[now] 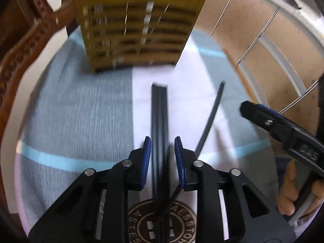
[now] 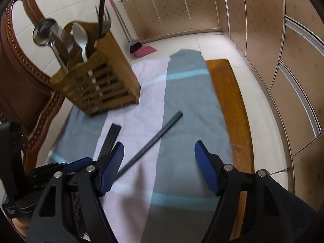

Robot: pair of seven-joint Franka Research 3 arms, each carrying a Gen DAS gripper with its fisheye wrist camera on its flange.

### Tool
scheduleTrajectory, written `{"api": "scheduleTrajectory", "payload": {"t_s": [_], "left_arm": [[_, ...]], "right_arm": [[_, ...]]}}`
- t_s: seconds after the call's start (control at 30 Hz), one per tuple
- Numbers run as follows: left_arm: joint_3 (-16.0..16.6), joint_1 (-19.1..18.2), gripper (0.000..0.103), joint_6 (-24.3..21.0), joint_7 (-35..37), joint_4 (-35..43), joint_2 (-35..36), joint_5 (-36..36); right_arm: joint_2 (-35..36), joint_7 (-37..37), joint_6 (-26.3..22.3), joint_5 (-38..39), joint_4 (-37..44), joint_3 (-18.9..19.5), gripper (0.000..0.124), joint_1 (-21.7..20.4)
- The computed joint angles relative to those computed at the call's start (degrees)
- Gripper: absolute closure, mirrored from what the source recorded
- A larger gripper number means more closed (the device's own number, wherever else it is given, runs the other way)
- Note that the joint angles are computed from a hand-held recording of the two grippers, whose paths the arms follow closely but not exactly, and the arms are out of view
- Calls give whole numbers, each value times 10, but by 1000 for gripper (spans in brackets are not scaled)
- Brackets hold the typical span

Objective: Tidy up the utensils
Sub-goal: 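Lower the left tool onto the black chopsticks and close on them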

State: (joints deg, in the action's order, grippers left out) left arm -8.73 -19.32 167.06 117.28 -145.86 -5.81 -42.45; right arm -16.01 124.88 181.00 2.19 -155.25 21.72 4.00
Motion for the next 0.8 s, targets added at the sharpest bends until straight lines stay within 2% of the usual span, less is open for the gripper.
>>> {"api": "scheduleTrajectory", "payload": {"t_s": [0.1,0.17,0.33,0.43,0.57,0.63,0.7,0.8], "left_arm": [[-1,1,77,7,-3,-8,-1,6],[-3,6,77,10,-27,-14,-4,29],[5,6,76,17,-70,-32,-21,59],[2,19,77,18,-134,-32,-27,125],[33,-13,74,9,-89,-23,-30,81],[9,14,73,10,-151,-25,-25,157],[21,4,69,5,-141,-23,-21,141],[19,14,69,-2,-162,-24,-26,159]], "right_arm": [[14,-47,-13,41,4,-81,53,91],[17,-66,-20,63,9,-104,53,120],[14,-69,-17,65,6,-85,53,105],[17,-73,-21,66,9,-83,53,103],[24,-79,-25,71,15,-89,53,112],[25,-81,-25,71,15,-89,53,114],[24,-83,-27,69,15,-88,53,114],[24,-83,-31,64,16,-85,53,110]]}}
